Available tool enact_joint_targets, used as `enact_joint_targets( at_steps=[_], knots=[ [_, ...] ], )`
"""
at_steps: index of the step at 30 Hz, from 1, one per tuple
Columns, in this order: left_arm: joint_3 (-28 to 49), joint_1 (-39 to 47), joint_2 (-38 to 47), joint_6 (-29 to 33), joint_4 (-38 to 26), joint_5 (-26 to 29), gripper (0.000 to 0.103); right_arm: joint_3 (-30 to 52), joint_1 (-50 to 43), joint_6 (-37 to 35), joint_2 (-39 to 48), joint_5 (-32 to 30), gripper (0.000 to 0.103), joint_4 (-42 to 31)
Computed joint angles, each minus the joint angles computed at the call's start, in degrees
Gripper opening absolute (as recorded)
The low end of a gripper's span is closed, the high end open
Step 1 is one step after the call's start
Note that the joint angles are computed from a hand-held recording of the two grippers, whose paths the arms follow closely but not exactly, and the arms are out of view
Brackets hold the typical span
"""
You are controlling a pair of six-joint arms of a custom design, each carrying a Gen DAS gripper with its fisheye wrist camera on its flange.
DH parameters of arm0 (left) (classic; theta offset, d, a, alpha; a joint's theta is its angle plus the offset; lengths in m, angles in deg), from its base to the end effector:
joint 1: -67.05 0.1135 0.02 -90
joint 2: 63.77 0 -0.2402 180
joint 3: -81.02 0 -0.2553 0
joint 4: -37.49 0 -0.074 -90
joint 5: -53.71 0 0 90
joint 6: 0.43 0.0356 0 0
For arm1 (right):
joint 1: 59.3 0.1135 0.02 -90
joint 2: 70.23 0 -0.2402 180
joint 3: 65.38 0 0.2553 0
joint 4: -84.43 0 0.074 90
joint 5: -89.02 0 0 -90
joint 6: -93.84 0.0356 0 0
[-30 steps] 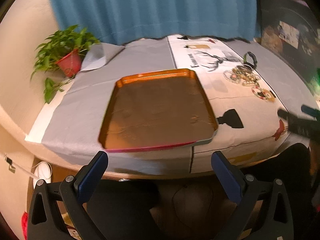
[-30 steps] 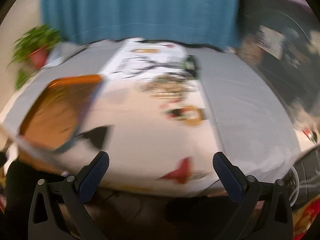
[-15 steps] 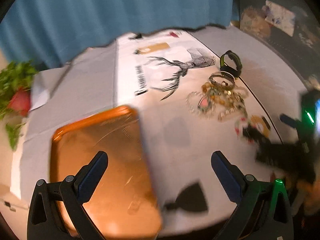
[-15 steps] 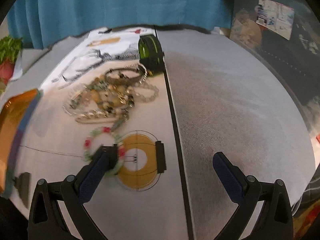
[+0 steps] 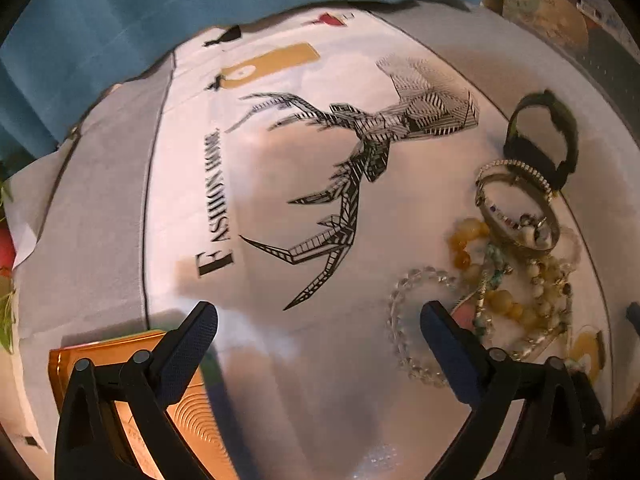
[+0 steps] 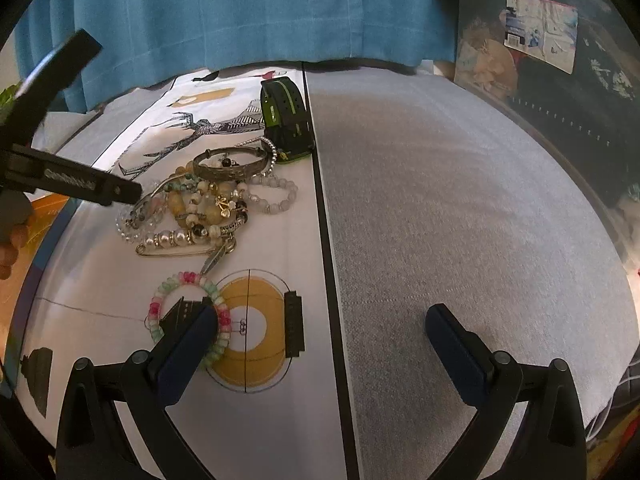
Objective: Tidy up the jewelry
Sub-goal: 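Move both tools over the jewelry pile on the deer-print runner, then grasp the pink-green beaded bracelet with the right tool while the left tool grasps the clear crystal bracelet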
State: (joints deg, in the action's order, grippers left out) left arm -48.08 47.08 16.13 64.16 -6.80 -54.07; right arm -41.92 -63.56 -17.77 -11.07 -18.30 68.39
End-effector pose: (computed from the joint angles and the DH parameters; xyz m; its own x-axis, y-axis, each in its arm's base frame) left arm 0.2219 -0.0691 0.1229 -0.9172 -0.1014 -0.3852 -0.1670 0.9758 0.1408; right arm 0.1714 -0.0021 0.0860 -0.6864 -0.3014 -0.6618 -0.3934 0.9193 -0.0107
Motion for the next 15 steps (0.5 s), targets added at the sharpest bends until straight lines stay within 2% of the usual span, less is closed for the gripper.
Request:
enact_joint_targets(
  at_steps=[1, 3, 4, 5, 6, 7, 8, 10, 13, 15],
  knots=[
    [-0.4, 0.3, -0.2, 0.2, 0.6, 0.5, 0.099, 0.1, 0.2, 0.1, 0.3, 0.1, 0.103, 0.1],
    [-1.2, 1.2, -1.3, 0.2, 1.5, 2.8, 0.086, 0.5, 0.5, 0.2, 0.3, 0.5, 0.102, -0.5],
    [-2.6, 2.0, -3.5, 0.2, 2.5, 6.2, 0.063, 0.3, 0.4, -0.3, -0.9, -0.2, 0.096, -1.5],
    [-3.1, 1.3, -4.9, -0.6, 2.4, 6.9, 0.036, -0.1, 0.4, -1.5, -2.8, -1.5, 0.072, -2.8],
    [-3.3, 0.3, -5.5, -0.6, 2.4, 6.7, 0.019, -0.8, 1.3, -3.0, -6.4, -2.8, 0.055, -5.3],
    [-3.5, -0.2, -6.0, 0.2, 2.6, 9.1, 0.007, -0.9, 2.6, -3.3, -8.6, -2.5, 0.022, -7.3],
    [-3.9, -0.3, -6.7, 0.0, 2.7, 11.3, 0.006, -1.6, 4.8, -2.9, -11.0, -0.8, 0.008, -8.7],
    [-4.4, -0.8, -8.4, -1.3, 2.1, 13.9, 0.005, -1.9, 6.8, -3.7, -13.7, 0.1, 0.007, -11.4],
    [-5.1, -3.3, -15.7, -3.2, -2.4, 13.2, 0.005, 0.3, 2.5, -4.6, -15.0, -3.9, 0.007, -18.3],
    [-4.5, -4.8, -21.4, -4.7, -6.9, 12.4, 0.005, 1.2, -0.8, -6.2, -20.4, -5.1, 0.007, -23.4]
  ],
)
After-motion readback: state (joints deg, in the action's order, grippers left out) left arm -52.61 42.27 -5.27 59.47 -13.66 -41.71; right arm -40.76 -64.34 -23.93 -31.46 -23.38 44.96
